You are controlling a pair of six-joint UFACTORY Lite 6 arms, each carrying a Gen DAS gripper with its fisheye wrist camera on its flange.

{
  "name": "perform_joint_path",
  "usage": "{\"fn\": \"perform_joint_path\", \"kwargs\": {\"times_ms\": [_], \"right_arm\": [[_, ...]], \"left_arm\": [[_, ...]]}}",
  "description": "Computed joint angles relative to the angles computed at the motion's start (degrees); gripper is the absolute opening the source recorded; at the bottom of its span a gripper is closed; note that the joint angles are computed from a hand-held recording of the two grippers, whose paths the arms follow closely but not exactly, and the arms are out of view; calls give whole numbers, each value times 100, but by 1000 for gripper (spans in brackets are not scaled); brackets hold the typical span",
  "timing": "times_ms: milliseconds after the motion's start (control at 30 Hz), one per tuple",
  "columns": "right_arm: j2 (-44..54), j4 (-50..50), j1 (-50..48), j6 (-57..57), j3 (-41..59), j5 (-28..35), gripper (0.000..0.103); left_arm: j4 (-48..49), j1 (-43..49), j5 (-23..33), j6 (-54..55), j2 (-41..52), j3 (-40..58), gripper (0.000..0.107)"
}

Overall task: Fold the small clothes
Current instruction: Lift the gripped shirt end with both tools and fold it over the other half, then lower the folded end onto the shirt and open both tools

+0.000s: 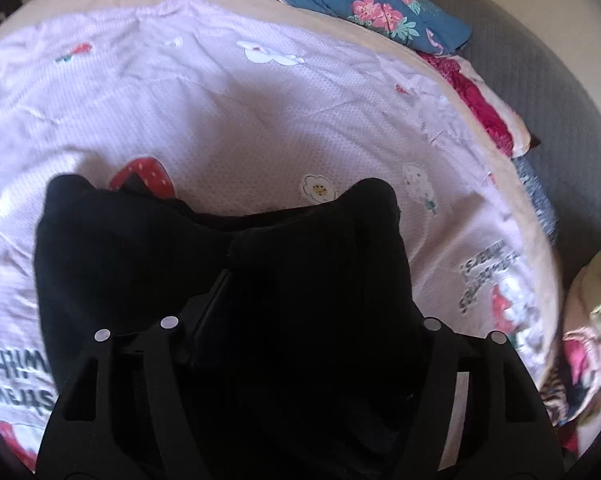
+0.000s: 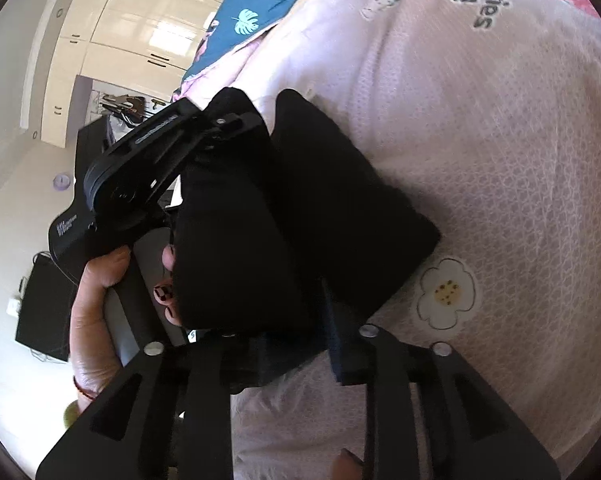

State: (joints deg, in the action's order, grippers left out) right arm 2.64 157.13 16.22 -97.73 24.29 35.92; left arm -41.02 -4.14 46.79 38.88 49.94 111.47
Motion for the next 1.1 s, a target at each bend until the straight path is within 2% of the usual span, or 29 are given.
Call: {"fn": "perform_joint_path", "kwargs": {"times_ms": [67,100,133,200,333,367,467,533,600,700,867,967,1033,1067,1100], "right_arm": [[-39,-328,-96,129,46,-61,34],[-90,-479,-140,184,51,-87,36],[-80,-659,-200,215,93,-113,37],[-178,-748,-227,118,142,-324,40],[-274,-1253,-521,176,181,-355,51],[-322,-1490,-604,216,234,-387,57],[59,-2370,-812,419,862,-560,65],[373,-3158,-899,827,1390,-522,70],[609,-3520,-1015,1039,1673,-314,74],[971,-4121,-1234,1618,2104,-250,74],[1607,-5840,-1720,2817,3059,-48,74],[1952,-6498,-1726,3072,3516,27,74],[1962,-6814,-1685,3147,3567,-141,64],[1855,-6809,-1604,3065,3467,-381,44],[1792,-6842,-1456,3090,3458,-687,31]], "left_arm": [[-470,158,85,401,-164,-219,68],[-731,235,192,581,-215,-289,76],[-1000,336,353,735,-253,-331,79],[-1232,485,508,840,-370,-410,79],[-1327,646,-43,1407,-1177,-1308,79],[-1421,714,-189,1723,-1430,-1652,79],[-1606,890,-660,2526,-2045,-2601,79],[-1726,1037,-757,2942,-2247,-3032,79],[-1938,1285,-742,3435,-2392,-3445,79],[-2185,1530,-789,4010,-2546,-3892,79],[-2427,1541,-1183,4641,-2698,-4354,79],[-2776,1523,-1367,5179,-2847,-4649,79],[-2843,1561,-1318,5262,-2858,-4677,79],[-2831,1588,-1265,5228,-2833,-4647,79],[-2831,1620,-1195,5208,-2809,-4613,79]]}}
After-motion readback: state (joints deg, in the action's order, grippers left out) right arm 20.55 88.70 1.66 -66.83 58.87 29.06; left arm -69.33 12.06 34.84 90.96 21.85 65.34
